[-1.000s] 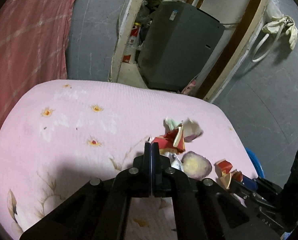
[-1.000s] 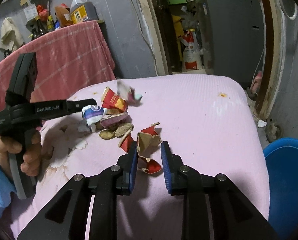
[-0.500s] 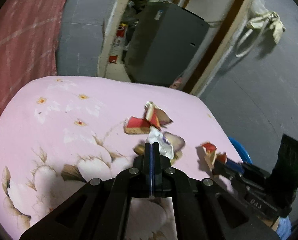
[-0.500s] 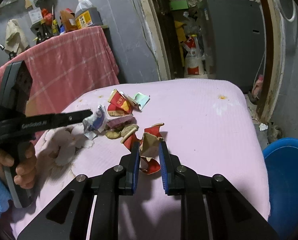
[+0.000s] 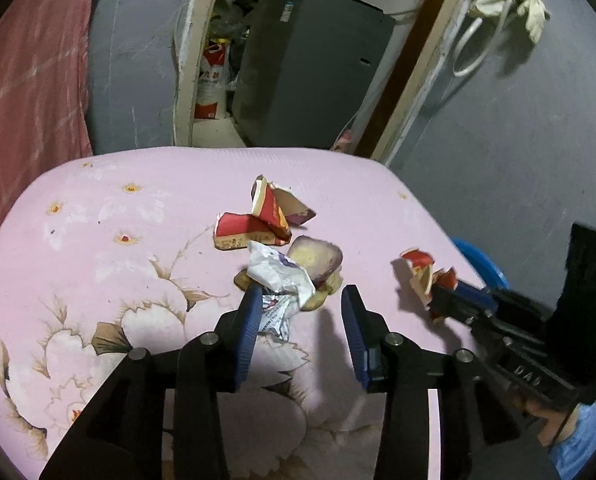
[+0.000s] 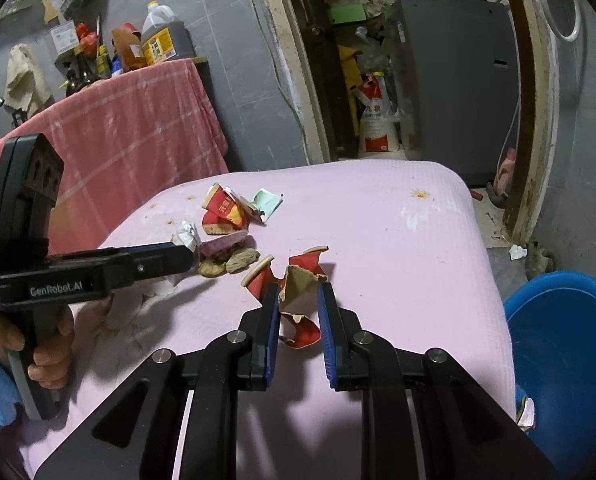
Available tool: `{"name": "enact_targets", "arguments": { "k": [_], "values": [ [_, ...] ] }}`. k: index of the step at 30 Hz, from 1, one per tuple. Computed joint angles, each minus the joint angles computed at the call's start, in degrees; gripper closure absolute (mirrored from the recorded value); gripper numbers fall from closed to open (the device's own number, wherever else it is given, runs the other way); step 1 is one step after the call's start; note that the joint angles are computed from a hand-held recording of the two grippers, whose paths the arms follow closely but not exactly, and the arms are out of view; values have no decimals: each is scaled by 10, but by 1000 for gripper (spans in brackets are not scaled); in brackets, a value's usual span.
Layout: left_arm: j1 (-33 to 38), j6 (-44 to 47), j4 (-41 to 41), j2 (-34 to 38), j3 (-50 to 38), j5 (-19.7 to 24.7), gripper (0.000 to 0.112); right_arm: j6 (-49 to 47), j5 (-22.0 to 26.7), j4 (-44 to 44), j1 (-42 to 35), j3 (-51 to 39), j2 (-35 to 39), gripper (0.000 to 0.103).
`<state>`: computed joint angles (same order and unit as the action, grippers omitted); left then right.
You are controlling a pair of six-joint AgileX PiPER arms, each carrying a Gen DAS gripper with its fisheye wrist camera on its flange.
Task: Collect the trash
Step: 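Lift both held pieces and carry them over the blue bucket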
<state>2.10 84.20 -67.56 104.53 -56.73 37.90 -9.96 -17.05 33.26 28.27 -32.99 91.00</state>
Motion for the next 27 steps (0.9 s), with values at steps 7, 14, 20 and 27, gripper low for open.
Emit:
{"name": "enact_targets", "arguments": {
  "k": [7, 14, 20, 27],
  "values": [
    [-14, -24, 14, 9, 9, -49, 78, -8, -5, 12, 2, 3, 0, 87],
    [5, -29, -6, 10, 12, -51, 100, -6, -7, 11, 8, 4, 2, 87],
    [12, 29, -71, -25, 56, -58, 103, -2, -44, 15, 24, 31, -19, 87],
    [-4, 254, -286, -153, 179, -47, 103, -114, -160, 151, 94, 95, -104, 87]
  ]
}}
